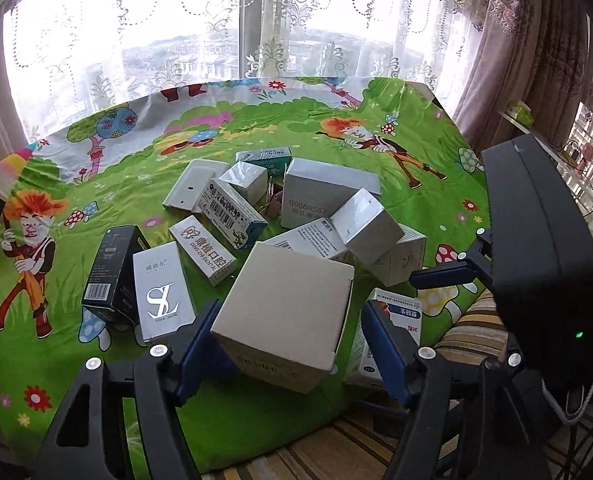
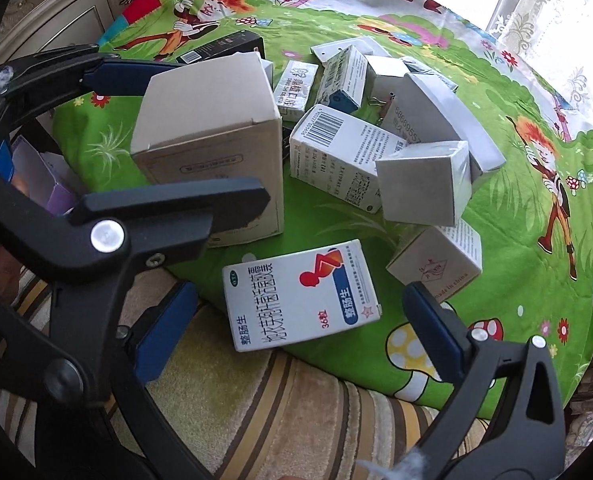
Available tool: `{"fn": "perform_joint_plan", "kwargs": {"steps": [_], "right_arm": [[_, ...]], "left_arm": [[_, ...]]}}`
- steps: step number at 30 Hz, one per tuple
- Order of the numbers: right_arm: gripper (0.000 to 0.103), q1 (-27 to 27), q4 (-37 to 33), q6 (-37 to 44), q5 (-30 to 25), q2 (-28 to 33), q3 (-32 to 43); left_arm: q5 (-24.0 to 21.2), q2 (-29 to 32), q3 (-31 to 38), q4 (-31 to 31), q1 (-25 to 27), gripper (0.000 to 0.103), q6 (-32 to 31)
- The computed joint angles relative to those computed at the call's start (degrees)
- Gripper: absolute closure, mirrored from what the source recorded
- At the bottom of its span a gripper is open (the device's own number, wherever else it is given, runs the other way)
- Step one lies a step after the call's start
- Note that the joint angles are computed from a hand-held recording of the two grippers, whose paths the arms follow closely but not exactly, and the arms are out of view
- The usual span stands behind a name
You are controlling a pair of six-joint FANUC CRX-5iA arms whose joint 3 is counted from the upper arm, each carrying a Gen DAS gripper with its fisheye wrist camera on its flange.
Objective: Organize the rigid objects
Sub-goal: 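Grasp the tan cardboard box with the left tool while the right grasps the white red-blue printed box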
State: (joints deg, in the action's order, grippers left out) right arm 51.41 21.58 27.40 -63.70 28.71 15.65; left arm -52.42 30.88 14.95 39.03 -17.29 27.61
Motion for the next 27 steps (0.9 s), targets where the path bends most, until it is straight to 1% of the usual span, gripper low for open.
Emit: {"fn": "perform_joint_plan", "kwargs": {"steps": [1, 3, 5, 7, 11, 18, 23, 27], "right_arm": [[0.0, -0.1, -0.5, 0.3, -0.3, 0.3, 0.4], [0.004, -0.5, -1.9, 1.5, -1.3, 1.0, 1.7], [0.019, -0.8, -3.4, 2.7, -2.7, 1.9, 3.3], [0.025, -1.0, -4.3, 2.8, -3.1, 2.2, 3.7], [0.026, -0.9, -4.0, 2.1, -3.9, 2.0, 3.7], [0.026, 0.8, -0.9, -4.0, -5.3, -1.0, 0.9], [0.026, 2.6, 1.8, -8.7, -5.4, -3.7, -1.4], [0.026, 4.2, 3.4, -11.0, -5.4, -4.7, -1.8]], "left_arm": [[-0.5, 0.2, 0.1, 0.3, 0.1, 0.044, -0.1], [-0.9, 0.2, -0.2, 1.2, 0.4, 0.048, 0.0], [-1.6, 0.2, -0.7, 2.6, 0.8, 0.048, 0.3], [-1.6, -0.2, -1.5, 3.9, 1.2, 0.05, 0.3], [-2.0, -1.5, -4.2, 8.1, 2.0, 0.05, -1.0], [-0.7, -6.3, -12.0, 16.8, 3.4, 0.05, -6.2], [1.1, -10.5, -18.0, 22.8, 5.0, 0.05, -10.1], [2.8, -13.6, -22.1, 26.4, 7.3, 0.051, -11.3]]}}
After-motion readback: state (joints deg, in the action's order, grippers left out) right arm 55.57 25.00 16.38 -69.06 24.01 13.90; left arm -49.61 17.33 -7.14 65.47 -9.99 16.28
